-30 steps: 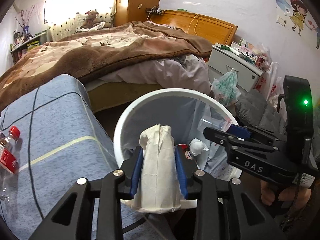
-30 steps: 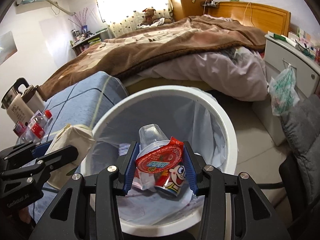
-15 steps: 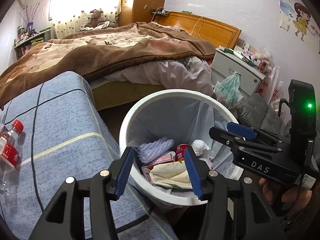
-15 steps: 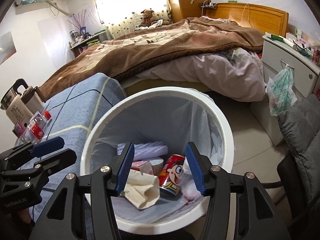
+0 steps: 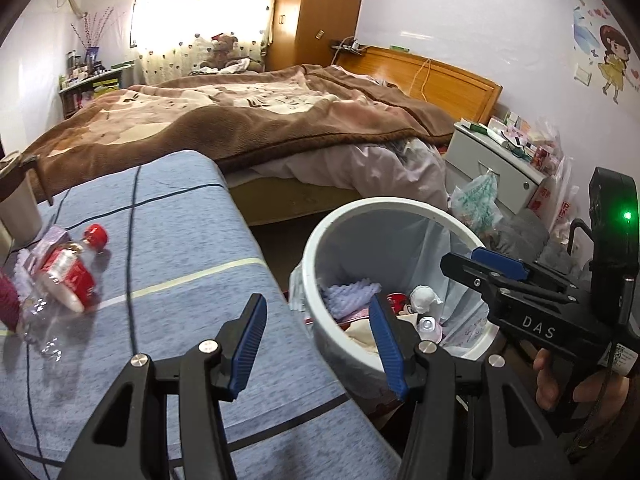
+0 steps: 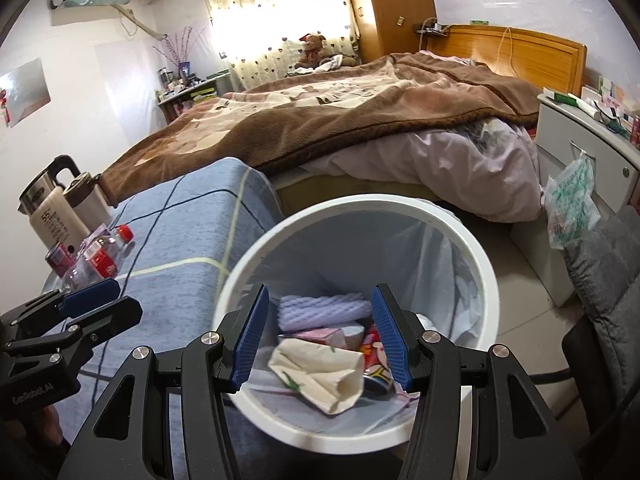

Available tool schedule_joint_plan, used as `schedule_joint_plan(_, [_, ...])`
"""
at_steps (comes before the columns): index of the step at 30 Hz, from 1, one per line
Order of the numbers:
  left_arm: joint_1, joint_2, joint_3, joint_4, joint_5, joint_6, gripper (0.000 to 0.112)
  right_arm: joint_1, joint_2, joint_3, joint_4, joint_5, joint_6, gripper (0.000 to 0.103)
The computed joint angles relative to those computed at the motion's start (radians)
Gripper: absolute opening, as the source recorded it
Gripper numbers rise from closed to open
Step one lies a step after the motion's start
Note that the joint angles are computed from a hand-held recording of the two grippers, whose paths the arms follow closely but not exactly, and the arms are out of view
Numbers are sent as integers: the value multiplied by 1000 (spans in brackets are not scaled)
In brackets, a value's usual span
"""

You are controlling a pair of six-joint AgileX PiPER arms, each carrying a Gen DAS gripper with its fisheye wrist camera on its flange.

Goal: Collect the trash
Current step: 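Move both open tools back toward the table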

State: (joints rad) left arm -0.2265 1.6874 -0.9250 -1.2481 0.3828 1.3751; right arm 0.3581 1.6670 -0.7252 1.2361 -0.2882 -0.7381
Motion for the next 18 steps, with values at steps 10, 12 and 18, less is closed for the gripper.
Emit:
schedule_joint_plan(10, [144, -58, 66, -111, 43, 141, 56, 110, 33, -80, 120, -34, -110, 54])
schedule_joint_plan(12, [185, -65, 76, -128, 57, 167, 56, 134, 46, -98, 133, -36, -118, 54])
schedule_joint_plan(18, [299, -84, 102, -182, 74, 245, 58, 193, 101, -179, 211, -34, -202, 54])
